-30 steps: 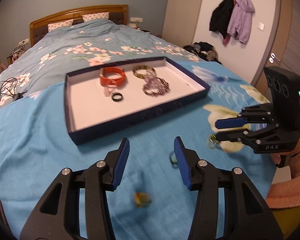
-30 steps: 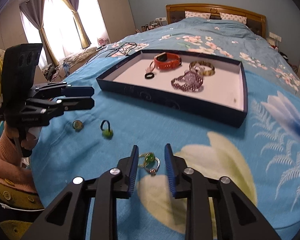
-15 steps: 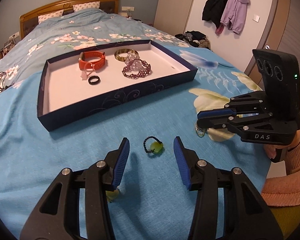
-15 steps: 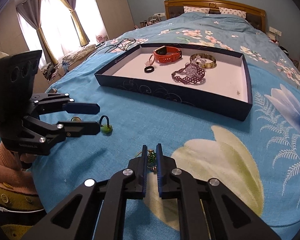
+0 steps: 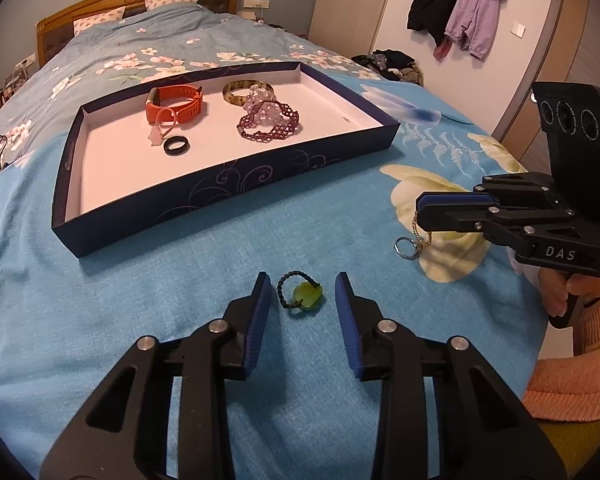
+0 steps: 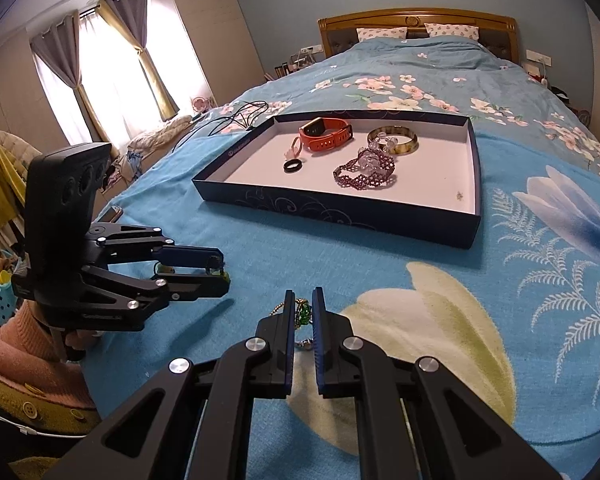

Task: Organize jewelry
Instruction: 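Grasp the green-bead ring with the left tool while the right tool grasps the gold chain, then carry the green-bead ring and gold chain over the box with both tools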

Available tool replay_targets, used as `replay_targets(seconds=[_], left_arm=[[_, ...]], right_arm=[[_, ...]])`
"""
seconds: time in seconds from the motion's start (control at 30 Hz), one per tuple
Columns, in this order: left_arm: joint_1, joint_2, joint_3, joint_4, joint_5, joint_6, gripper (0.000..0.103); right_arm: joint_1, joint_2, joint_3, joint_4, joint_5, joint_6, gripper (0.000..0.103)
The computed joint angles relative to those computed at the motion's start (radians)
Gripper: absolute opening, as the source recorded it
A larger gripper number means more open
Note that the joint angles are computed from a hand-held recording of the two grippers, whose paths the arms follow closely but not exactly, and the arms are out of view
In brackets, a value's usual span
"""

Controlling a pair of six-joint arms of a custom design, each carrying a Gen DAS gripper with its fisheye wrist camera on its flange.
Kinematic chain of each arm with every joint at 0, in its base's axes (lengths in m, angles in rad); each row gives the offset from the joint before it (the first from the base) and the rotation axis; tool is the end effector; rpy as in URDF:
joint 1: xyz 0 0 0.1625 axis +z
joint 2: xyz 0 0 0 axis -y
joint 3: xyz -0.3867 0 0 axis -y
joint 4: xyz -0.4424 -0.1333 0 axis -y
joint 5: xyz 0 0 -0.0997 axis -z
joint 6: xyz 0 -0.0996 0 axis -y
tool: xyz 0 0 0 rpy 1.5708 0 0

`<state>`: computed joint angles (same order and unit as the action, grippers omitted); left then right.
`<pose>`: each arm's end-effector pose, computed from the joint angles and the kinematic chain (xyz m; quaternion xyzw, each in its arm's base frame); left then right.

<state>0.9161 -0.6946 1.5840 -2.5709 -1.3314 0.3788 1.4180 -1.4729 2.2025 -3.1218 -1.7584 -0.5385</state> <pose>-0.2930 -0.6393 -0.0187 0.4840 0.8652 -0.0708 0.1105 0.0362 -0.5187 0.2588 0.1382 -0.9031 0.3449 0.2155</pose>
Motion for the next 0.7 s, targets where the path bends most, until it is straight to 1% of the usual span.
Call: replay_targets(seconds=[0.07, 0.1, 0.27, 0.7], left_arm=[[0.0, 0.001, -0.001, 0.001, 0.005, -0.005, 0.023], [0.001, 0.002, -0.002, 0.003, 0.007, -0.006, 0.022], [-0.003, -0.005, 0.011, -0.014, 0.016, -0.002, 0.021], [-0.007, -0.037, 0.033, -0.062, -0.016, -0.004, 0.021]], right_arm=[[-0.003, -0.001, 0.001, -0.004, 0.006, 0.001, 0.007], [-0.004, -0.001, 0.001, -0.004, 0.009, 0.002, 0.007], [-0.008, -0.002, 0.002, -0.011, 0.019, 0.004, 0.007], [0.0, 0.006, -0.012, -0.05, 0.034, 0.008, 0.007]])
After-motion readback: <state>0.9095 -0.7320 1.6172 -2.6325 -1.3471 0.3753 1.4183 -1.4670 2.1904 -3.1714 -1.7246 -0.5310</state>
